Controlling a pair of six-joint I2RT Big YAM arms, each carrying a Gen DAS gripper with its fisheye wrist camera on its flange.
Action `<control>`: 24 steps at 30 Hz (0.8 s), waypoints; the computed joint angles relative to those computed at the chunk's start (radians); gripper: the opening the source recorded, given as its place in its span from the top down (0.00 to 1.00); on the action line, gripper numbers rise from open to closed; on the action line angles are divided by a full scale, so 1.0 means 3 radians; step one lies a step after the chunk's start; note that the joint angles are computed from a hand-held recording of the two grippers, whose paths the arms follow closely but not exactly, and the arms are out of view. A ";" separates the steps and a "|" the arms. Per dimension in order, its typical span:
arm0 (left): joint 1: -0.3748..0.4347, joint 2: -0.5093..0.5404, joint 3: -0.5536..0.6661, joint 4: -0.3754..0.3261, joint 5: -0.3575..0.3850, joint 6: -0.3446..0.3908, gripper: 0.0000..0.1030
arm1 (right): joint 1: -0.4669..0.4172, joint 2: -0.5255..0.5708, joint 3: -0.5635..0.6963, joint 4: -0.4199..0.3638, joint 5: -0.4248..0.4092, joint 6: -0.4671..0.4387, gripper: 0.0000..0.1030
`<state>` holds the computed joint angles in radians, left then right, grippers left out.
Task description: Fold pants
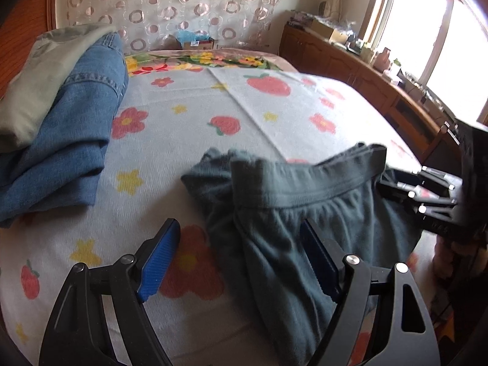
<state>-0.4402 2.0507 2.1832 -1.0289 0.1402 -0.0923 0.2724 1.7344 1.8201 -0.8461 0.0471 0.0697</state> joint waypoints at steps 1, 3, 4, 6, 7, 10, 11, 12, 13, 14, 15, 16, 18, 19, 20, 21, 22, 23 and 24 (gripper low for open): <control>0.0004 0.0010 0.0026 0.0008 -0.0023 -0.0011 0.21 | -0.0002 0.0000 0.0001 0.0001 -0.0007 0.0001 0.53; 0.0016 0.0057 0.0119 -0.0027 -0.0049 -0.0049 0.26 | -0.0009 -0.0006 -0.0008 0.0005 -0.0017 0.0000 0.53; 0.0029 0.0103 0.0199 -0.0094 -0.0017 -0.0081 0.26 | -0.0009 -0.0006 -0.0006 0.0003 -0.0014 0.0000 0.53; 0.0056 0.0181 0.0320 -0.0185 0.0096 -0.0141 0.32 | -0.0008 -0.0007 -0.0009 0.0004 -0.0010 0.0001 0.53; 0.0061 0.0198 0.0338 -0.0189 0.0114 -0.0155 0.33 | -0.0007 -0.0009 -0.0012 0.0005 -0.0009 0.0001 0.53; 0.0052 0.0229 0.0371 -0.0201 0.0133 -0.0138 0.39 | -0.0008 -0.0007 -0.0008 0.0004 -0.0011 0.0005 0.53; 0.0047 0.0228 0.0365 -0.0188 0.0126 -0.0131 0.41 | -0.0008 -0.0009 -0.0011 0.0006 -0.0015 0.0008 0.53; 0.0042 0.0234 0.0368 -0.0188 0.0134 -0.0130 0.43 | -0.0012 -0.0011 -0.0014 0.0009 -0.0024 0.0009 0.53; 0.0040 0.0246 0.0383 -0.0190 0.0133 -0.0136 0.43 | -0.0016 -0.0011 -0.0015 0.0010 -0.0030 0.0009 0.53; 0.0037 0.0240 0.0368 -0.0168 0.0119 -0.0128 0.43 | -0.0021 -0.0013 -0.0015 0.0010 -0.0039 0.0008 0.53; 0.0028 0.0256 0.0388 -0.0173 0.0092 -0.0108 0.43 | -0.0023 -0.0016 -0.0021 0.0014 -0.0045 0.0011 0.53; 0.0022 0.0268 0.0406 -0.0185 0.0076 -0.0097 0.43 | -0.0025 -0.0014 -0.0016 0.0011 -0.0047 0.0012 0.53; 0.0022 0.0290 0.0437 -0.0192 0.0080 -0.0113 0.43 | -0.0029 -0.0015 -0.0015 0.0009 -0.0053 0.0012 0.53; 0.0022 0.0294 0.0440 -0.0186 0.0079 -0.0106 0.43 | -0.0029 -0.0015 -0.0015 0.0009 -0.0053 0.0012 0.53; 0.0022 0.0297 0.0440 -0.0178 0.0085 -0.0098 0.45 | -0.0030 -0.0018 -0.0020 0.0011 -0.0056 0.0015 0.53; 0.0025 0.0289 0.0421 -0.0155 0.0133 -0.0096 0.53 | -0.0036 -0.0020 -0.0022 0.0015 -0.0075 0.0022 0.53; 0.0031 0.0280 0.0402 -0.0138 0.0213 -0.0105 0.57 | -0.0047 -0.0024 -0.0025 0.0020 -0.0096 0.0038 0.57; 0.0030 0.0262 0.0376 -0.0120 0.0241 -0.0108 0.63 | -0.0060 -0.0028 -0.0029 0.0025 -0.0131 0.0058 0.65; 0.0019 0.0245 0.0354 -0.0098 0.0222 -0.0080 0.67 | -0.0075 -0.0030 -0.0031 0.0028 -0.0187 0.0070 0.69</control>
<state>-0.4345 2.1241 2.2894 -1.0582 0.2068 -0.1163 0.2499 1.7254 1.8108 -0.8377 -0.0089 0.0908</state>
